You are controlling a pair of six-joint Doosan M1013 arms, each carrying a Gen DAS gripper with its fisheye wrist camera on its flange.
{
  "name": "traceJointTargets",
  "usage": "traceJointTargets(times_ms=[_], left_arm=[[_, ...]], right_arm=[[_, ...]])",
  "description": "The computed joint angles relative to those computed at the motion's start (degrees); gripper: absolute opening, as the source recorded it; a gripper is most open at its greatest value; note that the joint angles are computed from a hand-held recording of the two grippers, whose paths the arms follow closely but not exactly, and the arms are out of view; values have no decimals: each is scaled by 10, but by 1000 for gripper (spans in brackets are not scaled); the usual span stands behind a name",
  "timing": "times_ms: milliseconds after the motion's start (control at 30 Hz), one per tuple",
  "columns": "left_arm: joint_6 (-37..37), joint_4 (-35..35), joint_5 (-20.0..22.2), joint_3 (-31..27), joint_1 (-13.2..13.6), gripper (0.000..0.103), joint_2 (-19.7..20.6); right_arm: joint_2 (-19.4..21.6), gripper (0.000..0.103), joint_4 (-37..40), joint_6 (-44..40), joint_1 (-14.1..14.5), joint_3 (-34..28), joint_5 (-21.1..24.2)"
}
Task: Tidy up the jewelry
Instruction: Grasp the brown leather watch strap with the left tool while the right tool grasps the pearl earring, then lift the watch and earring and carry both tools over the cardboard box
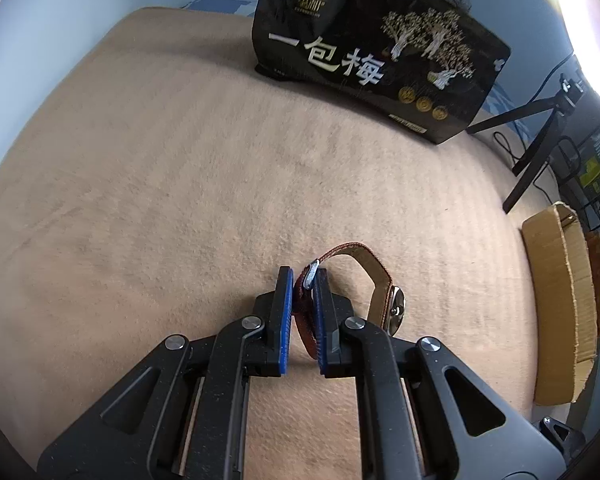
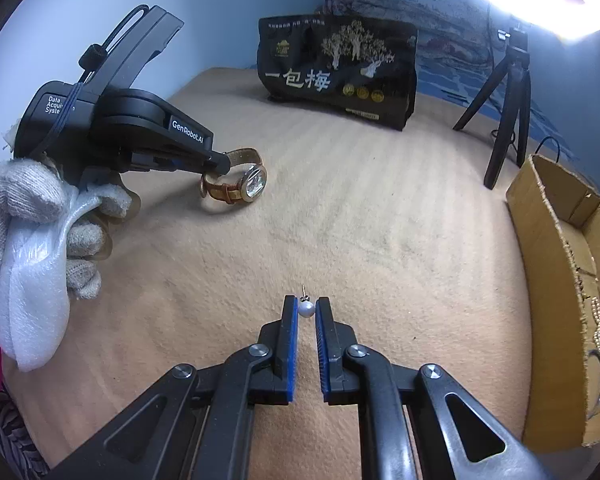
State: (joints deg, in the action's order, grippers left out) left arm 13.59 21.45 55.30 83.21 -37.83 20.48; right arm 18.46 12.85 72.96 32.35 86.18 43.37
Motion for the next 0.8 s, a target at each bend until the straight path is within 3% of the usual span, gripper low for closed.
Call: traceJointTargets(times_ms=[500,800], left_arm=[[-15,33,-16,-28,-27,8,-8],[8,44,-21,-69,-51,8,3]], right_arm=[[-34,6,-11,15,-6,15,-24],[-55,6,-14,35,-28,23,-38]])
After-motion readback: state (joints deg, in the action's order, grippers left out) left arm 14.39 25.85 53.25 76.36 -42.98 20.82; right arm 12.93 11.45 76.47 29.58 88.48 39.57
